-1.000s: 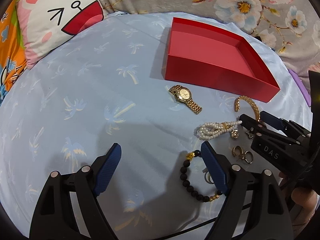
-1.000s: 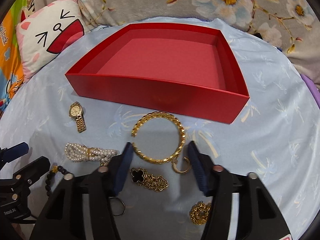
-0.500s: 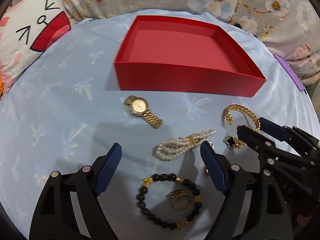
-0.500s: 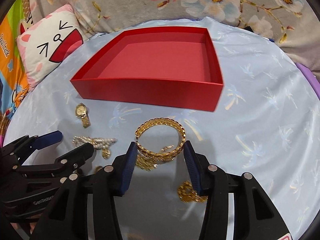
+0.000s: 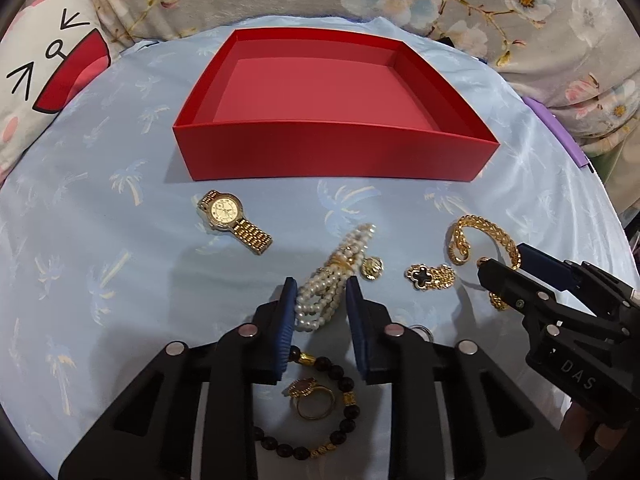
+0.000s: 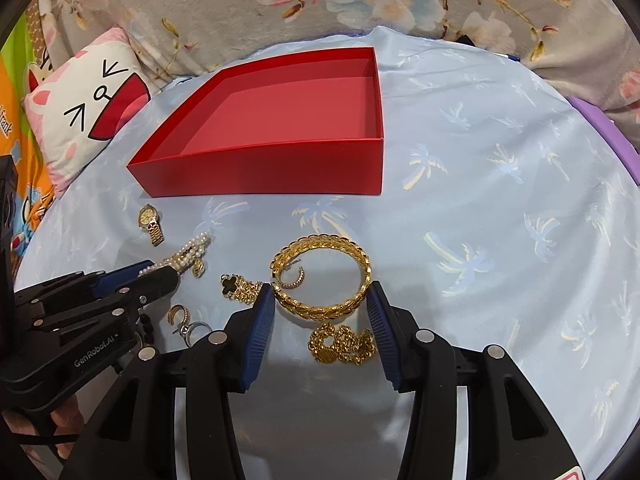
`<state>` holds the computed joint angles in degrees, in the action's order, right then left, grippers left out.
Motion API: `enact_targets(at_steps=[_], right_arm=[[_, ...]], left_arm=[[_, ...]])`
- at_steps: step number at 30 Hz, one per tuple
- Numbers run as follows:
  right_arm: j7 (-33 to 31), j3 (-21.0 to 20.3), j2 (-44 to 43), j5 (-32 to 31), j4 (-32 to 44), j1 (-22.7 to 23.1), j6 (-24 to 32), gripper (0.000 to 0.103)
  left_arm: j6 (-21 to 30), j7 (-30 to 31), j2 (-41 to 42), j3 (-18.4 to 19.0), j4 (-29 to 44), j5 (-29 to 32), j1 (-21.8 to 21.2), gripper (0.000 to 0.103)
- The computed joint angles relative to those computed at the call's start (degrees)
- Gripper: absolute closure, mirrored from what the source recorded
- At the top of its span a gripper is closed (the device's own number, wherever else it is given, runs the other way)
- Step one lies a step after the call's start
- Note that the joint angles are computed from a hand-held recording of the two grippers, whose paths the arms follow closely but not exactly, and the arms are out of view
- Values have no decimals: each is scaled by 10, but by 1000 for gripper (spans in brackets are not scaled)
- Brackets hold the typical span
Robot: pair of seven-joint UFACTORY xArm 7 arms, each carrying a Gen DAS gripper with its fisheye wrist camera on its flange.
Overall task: Organize jewelry
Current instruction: 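Carry the pearl bracelet and gold bangle into the red box and open both tools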
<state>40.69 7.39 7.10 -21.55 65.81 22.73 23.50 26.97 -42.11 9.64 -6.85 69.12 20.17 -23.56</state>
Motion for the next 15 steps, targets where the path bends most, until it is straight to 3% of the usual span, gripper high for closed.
enact_targets(at_steps=[2, 15], right_arm=[[-3, 1, -5, 7, -5, -1, -2, 57], [16, 19, -77, -11, -37, -19, -23, 57]], left_arm=[[-5, 13, -4, -6, -6, -20, 4, 91], [-13, 20, -74, -22, -28, -48, 16, 95]])
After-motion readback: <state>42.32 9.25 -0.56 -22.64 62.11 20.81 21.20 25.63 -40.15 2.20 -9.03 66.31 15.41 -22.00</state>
